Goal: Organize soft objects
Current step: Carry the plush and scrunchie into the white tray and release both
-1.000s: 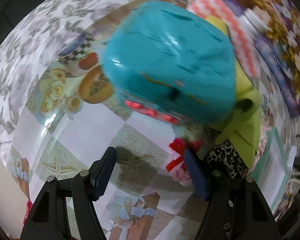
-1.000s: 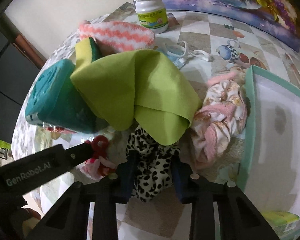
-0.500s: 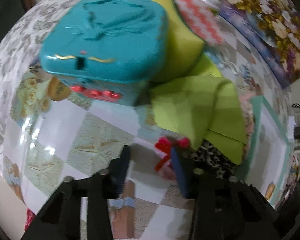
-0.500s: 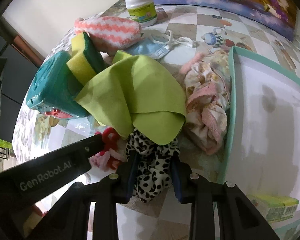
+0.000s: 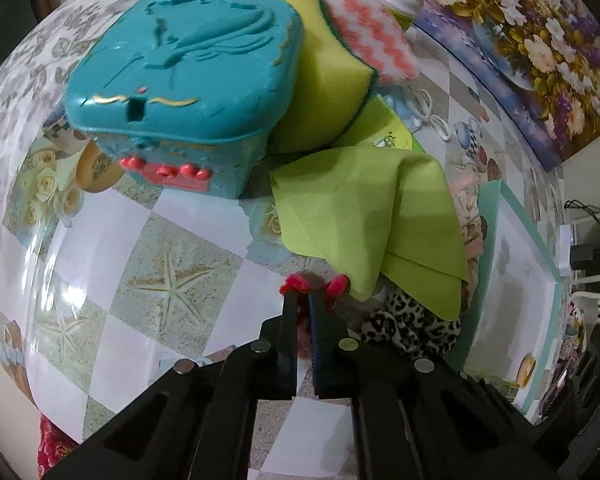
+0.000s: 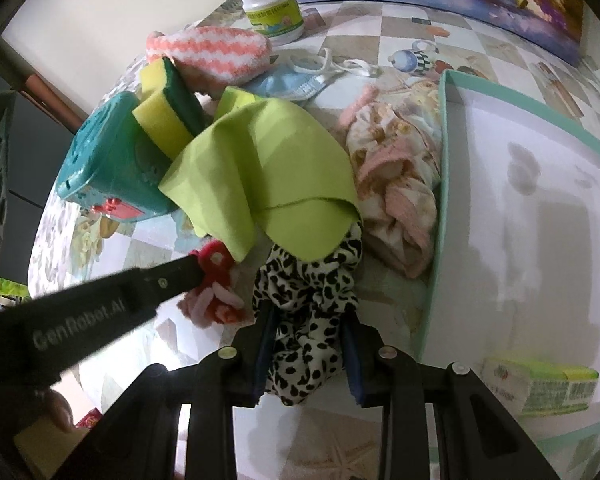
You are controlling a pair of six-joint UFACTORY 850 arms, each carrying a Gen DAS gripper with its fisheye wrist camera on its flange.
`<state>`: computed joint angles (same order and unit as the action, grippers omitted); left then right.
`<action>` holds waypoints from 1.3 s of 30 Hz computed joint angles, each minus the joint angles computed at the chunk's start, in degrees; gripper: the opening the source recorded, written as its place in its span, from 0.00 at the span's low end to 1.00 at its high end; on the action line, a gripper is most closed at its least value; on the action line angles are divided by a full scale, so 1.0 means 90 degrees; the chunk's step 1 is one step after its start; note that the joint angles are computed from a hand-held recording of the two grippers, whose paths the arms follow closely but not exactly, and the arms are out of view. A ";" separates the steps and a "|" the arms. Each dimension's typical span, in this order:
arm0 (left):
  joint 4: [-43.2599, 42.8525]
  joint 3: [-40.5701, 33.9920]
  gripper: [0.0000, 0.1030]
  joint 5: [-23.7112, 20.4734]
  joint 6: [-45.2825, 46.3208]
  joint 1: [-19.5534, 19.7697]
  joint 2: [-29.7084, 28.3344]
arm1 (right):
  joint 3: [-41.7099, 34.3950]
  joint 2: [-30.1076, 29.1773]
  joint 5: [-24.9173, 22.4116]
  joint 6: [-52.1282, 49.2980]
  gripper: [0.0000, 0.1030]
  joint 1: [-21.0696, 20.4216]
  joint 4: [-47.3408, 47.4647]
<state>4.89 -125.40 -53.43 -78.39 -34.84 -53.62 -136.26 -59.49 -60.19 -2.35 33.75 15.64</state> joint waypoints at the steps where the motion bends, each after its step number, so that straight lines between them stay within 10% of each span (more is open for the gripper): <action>1: -0.0003 0.0292 0.03 0.0216 0.0072 0.0005 0.0161 | 0.0192 0.0116 0.0025 0.0005 0.32 -0.0014 0.0018; 29: 0.0146 0.1897 0.00 0.1122 -0.0864 -0.0107 0.1328 | 0.1437 0.1240 0.0311 -0.0518 0.29 -0.0375 0.0602; 35: 0.0032 0.1171 0.33 0.0664 -0.0313 -0.0125 0.0833 | 0.1484 0.1301 0.0381 -0.0517 0.29 -0.0385 0.0612; 39: 0.0149 0.0580 0.36 0.0122 0.0038 -0.0185 0.0493 | 0.1498 0.1293 0.0397 -0.0440 0.29 -0.0421 0.0683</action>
<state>6.23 -120.18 -52.34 -78.05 -36.50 -49.19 -122.78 -47.85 -56.62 -6.31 29.97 21.78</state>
